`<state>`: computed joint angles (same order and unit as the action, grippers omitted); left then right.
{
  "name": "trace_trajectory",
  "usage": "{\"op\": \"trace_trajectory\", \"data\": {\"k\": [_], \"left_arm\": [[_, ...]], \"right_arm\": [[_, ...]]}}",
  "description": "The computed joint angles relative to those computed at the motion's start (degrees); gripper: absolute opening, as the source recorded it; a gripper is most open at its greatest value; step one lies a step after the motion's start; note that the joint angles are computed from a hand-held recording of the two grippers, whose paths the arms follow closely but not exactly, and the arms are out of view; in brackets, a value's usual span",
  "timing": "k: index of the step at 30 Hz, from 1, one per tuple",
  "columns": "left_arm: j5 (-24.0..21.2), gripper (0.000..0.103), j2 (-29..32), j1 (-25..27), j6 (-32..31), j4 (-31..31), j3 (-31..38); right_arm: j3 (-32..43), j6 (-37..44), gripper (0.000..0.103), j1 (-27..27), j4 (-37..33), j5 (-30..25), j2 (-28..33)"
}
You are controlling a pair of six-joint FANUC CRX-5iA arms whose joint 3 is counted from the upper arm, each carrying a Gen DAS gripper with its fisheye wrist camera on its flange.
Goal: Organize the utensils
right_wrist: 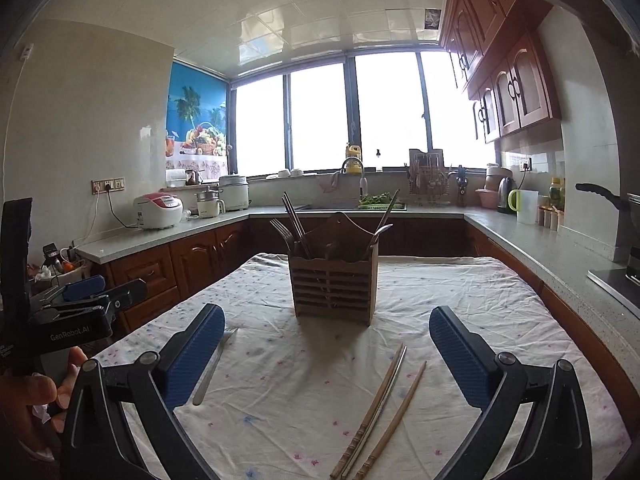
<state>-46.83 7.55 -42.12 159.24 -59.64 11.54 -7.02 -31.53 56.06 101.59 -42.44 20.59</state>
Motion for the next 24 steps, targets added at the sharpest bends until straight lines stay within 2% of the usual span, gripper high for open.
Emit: {"op": "trace_trajectory", "data": {"k": [4,10,18,24], "left_arm": [[-0.19,0.103,1.07,0.18,-1.11,1.14,-0.51],[-2.28,0.103,2.36,-0.79,-0.28,-0.47,-0.25],[-4.17,0.103,2.82,-2.84,0.61,-3.82,0.17],[-4.31,0.103,2.86,-3.0,0.12,-3.54,0.42]], "right_arm": [[-1.12,-1.55,0.103,0.37,-1.86,-0.31,0.24],[-3.54,-5.65,0.103,0.64,-2.54,-2.27,-0.08],[-5.42,-8.86,0.103,0.53,-0.53,-3.29,-0.91],[-5.6,-9.31,0.103,0.87,1.15,-4.13,-0.82]]}}
